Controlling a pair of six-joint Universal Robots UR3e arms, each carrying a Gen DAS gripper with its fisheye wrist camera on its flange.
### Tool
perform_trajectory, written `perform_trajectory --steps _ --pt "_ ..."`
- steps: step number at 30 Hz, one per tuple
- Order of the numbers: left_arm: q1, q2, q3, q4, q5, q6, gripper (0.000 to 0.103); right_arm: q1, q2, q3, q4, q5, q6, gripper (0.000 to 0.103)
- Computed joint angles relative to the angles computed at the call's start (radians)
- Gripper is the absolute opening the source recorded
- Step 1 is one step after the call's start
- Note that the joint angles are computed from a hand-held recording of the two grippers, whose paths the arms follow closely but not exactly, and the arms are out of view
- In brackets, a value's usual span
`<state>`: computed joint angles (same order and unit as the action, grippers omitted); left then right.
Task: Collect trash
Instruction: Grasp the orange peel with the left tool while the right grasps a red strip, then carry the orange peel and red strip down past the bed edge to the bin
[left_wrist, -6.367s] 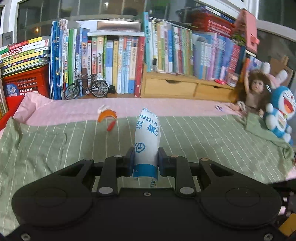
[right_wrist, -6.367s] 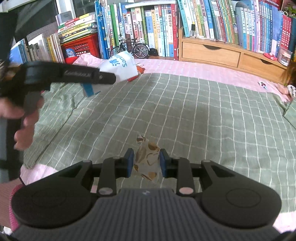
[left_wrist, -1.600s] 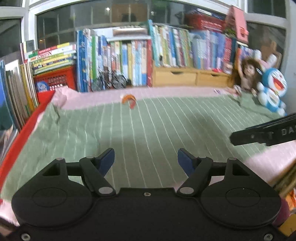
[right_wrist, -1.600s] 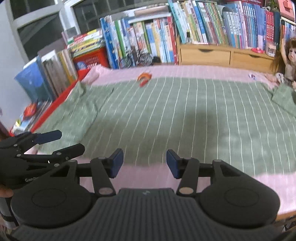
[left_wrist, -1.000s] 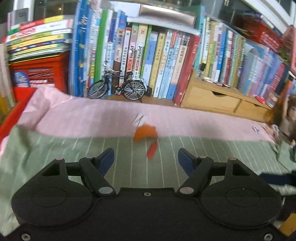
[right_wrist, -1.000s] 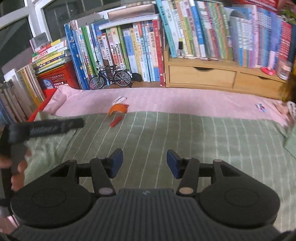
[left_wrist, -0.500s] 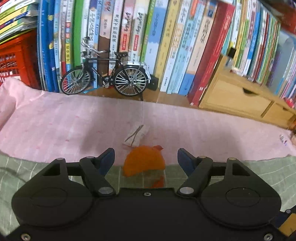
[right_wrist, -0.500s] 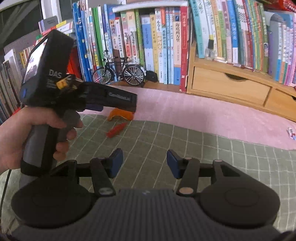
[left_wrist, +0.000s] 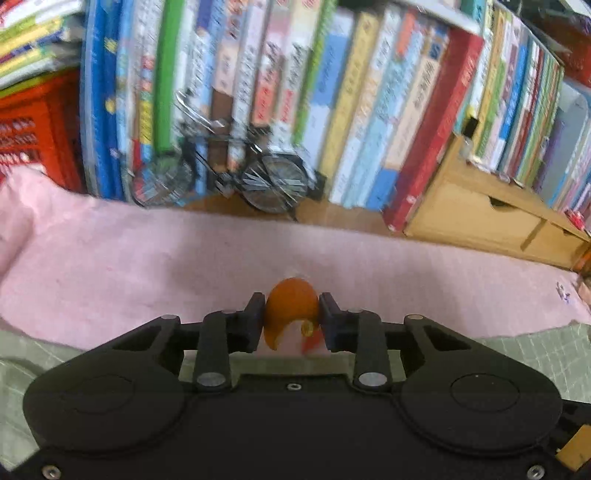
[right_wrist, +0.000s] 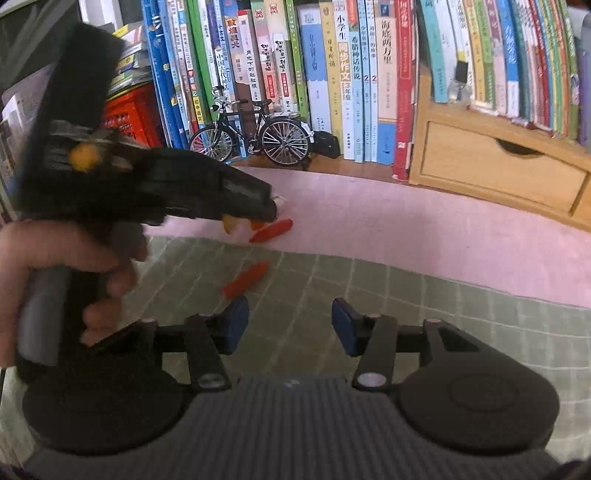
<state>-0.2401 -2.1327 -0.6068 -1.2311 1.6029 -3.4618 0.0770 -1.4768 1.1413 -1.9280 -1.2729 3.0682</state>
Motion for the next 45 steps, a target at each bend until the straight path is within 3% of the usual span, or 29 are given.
perform_trajectory --steps 4,10,14,21,29,45 --pt "0.038 0.057 -0.08 0.031 0.004 0.019 0.028 0.039 0.11 -0.101 0.002 -0.005 0.089 0.04" --pt "0.084 0.145 -0.225 0.087 -0.004 0.042 0.028 0.101 0.207 -0.174 -0.032 -0.046 0.168 0.033" --pt "0.1 0.208 -0.318 0.118 -0.002 0.061 0.028 0.115 0.227 -0.218 0.009 -0.059 0.187 0.012" --pt "0.086 0.322 -0.436 0.133 0.04 0.073 0.028 0.103 0.169 -0.208 0.073 -0.051 0.201 0.012" --pt "-0.002 0.484 -0.537 0.1 0.119 0.08 0.028 0.06 -0.005 -0.134 0.149 -0.041 0.177 0.012" --pt "-0.288 0.669 -0.487 -0.149 0.292 -0.056 0.028 0.034 -0.287 -0.159 0.391 -0.04 0.129 0.012"
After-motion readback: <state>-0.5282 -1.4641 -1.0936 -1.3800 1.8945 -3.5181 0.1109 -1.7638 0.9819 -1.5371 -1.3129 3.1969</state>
